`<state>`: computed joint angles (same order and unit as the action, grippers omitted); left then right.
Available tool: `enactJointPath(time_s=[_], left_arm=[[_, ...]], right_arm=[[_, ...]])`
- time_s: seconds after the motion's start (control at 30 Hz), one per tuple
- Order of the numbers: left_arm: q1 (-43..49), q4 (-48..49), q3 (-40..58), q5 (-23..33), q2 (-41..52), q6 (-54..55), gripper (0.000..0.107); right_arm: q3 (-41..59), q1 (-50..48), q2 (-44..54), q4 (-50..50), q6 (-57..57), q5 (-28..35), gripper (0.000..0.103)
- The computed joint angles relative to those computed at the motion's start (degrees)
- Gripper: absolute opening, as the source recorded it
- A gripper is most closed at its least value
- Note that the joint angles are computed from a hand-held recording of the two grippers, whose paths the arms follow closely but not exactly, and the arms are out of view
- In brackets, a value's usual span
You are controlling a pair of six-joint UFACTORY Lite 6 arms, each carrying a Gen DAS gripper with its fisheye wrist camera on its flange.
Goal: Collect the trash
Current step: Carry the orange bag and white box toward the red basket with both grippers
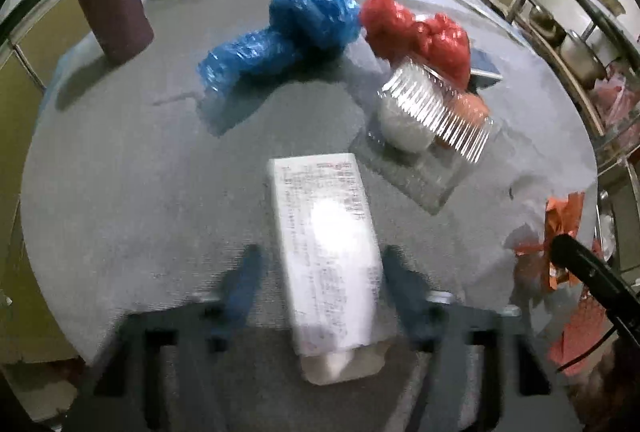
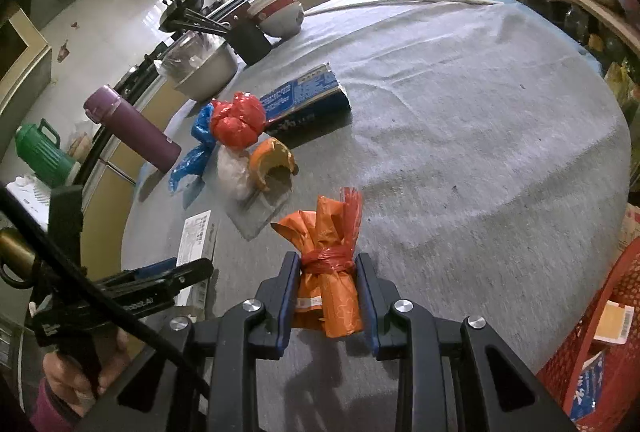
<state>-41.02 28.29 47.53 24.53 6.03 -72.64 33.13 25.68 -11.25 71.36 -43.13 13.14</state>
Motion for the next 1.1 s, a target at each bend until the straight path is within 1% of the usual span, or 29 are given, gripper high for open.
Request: enactJointPath(time_s=[0.07, 0.1, 0.17, 0.2, 0.3, 0.4, 0.5, 0.57, 0.6, 0.63, 0.7, 0.8, 0.9, 1.0, 1.1], left_arm=[[0.56, -2.59, -0.56, -1.64, -0.81, 1.73, 0.049], [0.50, -1.58, -0.75, -0.84, -1.72, 0.89, 0.049], [-0.82, 1.42, -0.91, 1.20, -3.59, -1.89, 0.049], [-0.53, 0.89, 1.03, 2.83, -4.01, -0.37, 0.049], [-4.33, 4.24, 0.86, 8.06, -9.52, -3.85, 0.049], [-8.62, 7.70, 1.14, 13.15, -13.88, -6.93, 0.049], [-13.86, 12.09, 5.43, 17.78, -12.23, -11.07, 0.049], [-18.42, 15.88, 8.02, 21.51, -11.06, -13.95, 0.049], [-19.50, 17.30, 8.31, 22.01, -10.49, -14.95, 0.049], [-21.78, 18.48, 9.74, 23.93, -9.72, -15.73, 0.049], [-24.42, 19.99, 11.48, 25.16, -8.43, -16.35, 0.049], [-26.84, 20.27, 14.17, 26.21, -6.72, -15.56, 0.049], [-27.92, 19.69, 17.29, 25.71, -4.00, -13.93, 0.049], [-28.36, 18.42, 19.74, 24.77, -1.25, -12.48, 0.049], [-28.89, 16.48, 22.72, 23.80, 2.21, -10.57, 0.049]], right_arm=[[-0.77, -0.04, -1.08, 1.41, -1.41, -0.19, 0.030], [-1.12, 0.04, -1.71, 1.89, -1.87, -0.37, 0.030], [-2.15, 0.29, -3.74, 2.69, -2.65, -0.87, 0.030], [-2.73, 0.40, -4.92, 2.74, -2.70, -1.20, 0.030], [-4.60, 0.86, -9.00, 2.27, -2.23, -2.19, 0.030], [-6.93, 1.12, -14.10, -2.51, 2.83, -2.89, 0.030], [-8.95, 0.90, -18.50, -7.41, 7.82, -2.87, 0.030], [-10.41, 0.90, -21.55, -12.37, 12.89, -2.94, 0.030], [-11.22, 0.62, -23.20, -14.70, 15.16, -2.55, 0.030], [-12.15, 0.37, -25.20, -18.76, 19.22, -2.03, 0.030], [-13.34, 0.16, -27.76, -24.35, 24.80, -1.36, 0.030], [-15.70, -2.49, -33.53, -29.36, 29.03, 1.92, 0.030], [-17.90, -7.65, -39.96, -29.44, 27.88, 7.01, 0.030], [-19.54, -15.71, -45.55, -25.95, 21.90, 13.59, 0.030], [-21.23, -27.66, -49.59, -19.96, 12.33, 22.50, 0.030]])
